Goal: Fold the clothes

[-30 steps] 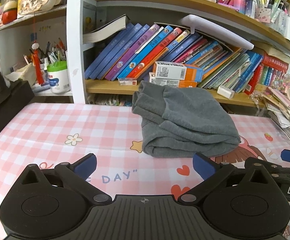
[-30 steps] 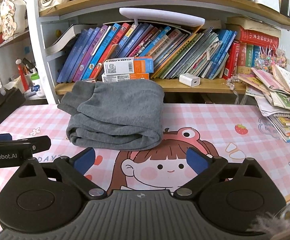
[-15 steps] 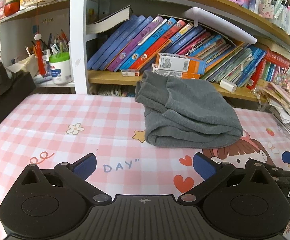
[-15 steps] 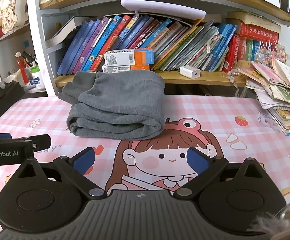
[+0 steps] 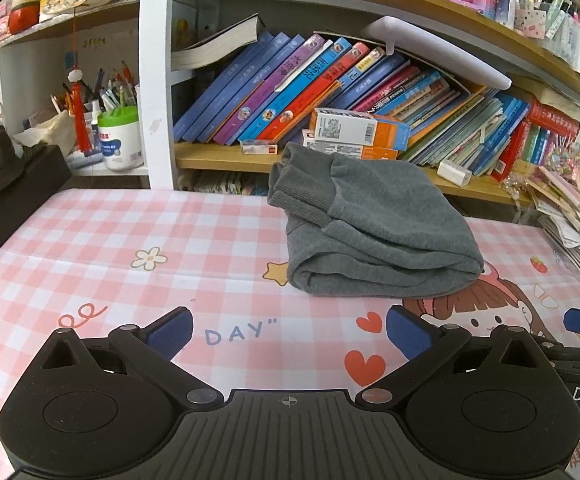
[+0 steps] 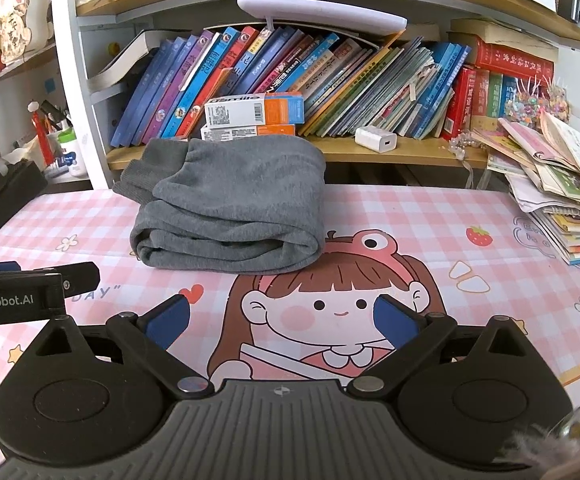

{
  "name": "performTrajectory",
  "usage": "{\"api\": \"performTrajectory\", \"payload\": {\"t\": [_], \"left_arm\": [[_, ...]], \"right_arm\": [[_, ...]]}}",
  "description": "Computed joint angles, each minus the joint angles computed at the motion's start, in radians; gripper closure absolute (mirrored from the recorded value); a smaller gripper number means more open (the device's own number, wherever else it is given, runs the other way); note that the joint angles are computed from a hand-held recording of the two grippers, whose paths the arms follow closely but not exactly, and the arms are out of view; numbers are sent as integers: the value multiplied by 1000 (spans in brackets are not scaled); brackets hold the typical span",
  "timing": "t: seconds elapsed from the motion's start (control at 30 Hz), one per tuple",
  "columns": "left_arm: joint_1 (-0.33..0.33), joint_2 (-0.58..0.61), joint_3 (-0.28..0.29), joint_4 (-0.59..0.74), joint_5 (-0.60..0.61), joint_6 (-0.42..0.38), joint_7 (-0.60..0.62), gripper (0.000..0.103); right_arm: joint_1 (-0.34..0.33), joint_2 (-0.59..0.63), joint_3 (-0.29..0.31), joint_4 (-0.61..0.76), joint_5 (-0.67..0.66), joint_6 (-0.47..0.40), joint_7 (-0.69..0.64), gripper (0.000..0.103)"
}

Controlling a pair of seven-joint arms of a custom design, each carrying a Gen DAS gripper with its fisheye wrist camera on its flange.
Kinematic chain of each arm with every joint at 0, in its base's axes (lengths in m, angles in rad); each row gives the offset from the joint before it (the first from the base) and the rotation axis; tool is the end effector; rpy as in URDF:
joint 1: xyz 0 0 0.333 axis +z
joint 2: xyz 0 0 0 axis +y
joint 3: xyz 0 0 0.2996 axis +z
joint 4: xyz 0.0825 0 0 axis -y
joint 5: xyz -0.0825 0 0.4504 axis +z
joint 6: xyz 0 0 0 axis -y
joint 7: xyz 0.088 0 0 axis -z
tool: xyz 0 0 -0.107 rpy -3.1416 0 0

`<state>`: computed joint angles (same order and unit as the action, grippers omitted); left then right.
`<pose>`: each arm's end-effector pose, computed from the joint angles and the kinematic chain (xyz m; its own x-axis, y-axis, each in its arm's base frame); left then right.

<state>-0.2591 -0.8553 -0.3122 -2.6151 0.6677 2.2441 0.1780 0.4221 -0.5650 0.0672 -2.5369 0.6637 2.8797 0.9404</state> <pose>0.3618 -0.2146 0.5290 0.4930 -0.8668 0.0749 -0.4934 -0.3495 -0.7965 0.4481 0.2005 0.5233 0.5638 -0.8230 -0.0694 -0.5044 -0.2766 -0.8180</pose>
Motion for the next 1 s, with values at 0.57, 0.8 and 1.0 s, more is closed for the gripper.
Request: {"api": "performTrajectory", "payload": {"t": [0.57, 0.8, 1.0], "left_arm": [[-4, 10, 2, 4, 9, 4, 21, 0], [-4, 8, 8, 0, -6, 14, 31, 0], [-2, 6, 11, -4, -14, 24, 34, 0]], "right_arm": [[-3, -1, 2, -3, -10, -2, 9, 4], [-3, 5, -1, 2, -10, -5, 5, 4], [-4, 8, 0, 5, -9, -6, 5, 4]]}}
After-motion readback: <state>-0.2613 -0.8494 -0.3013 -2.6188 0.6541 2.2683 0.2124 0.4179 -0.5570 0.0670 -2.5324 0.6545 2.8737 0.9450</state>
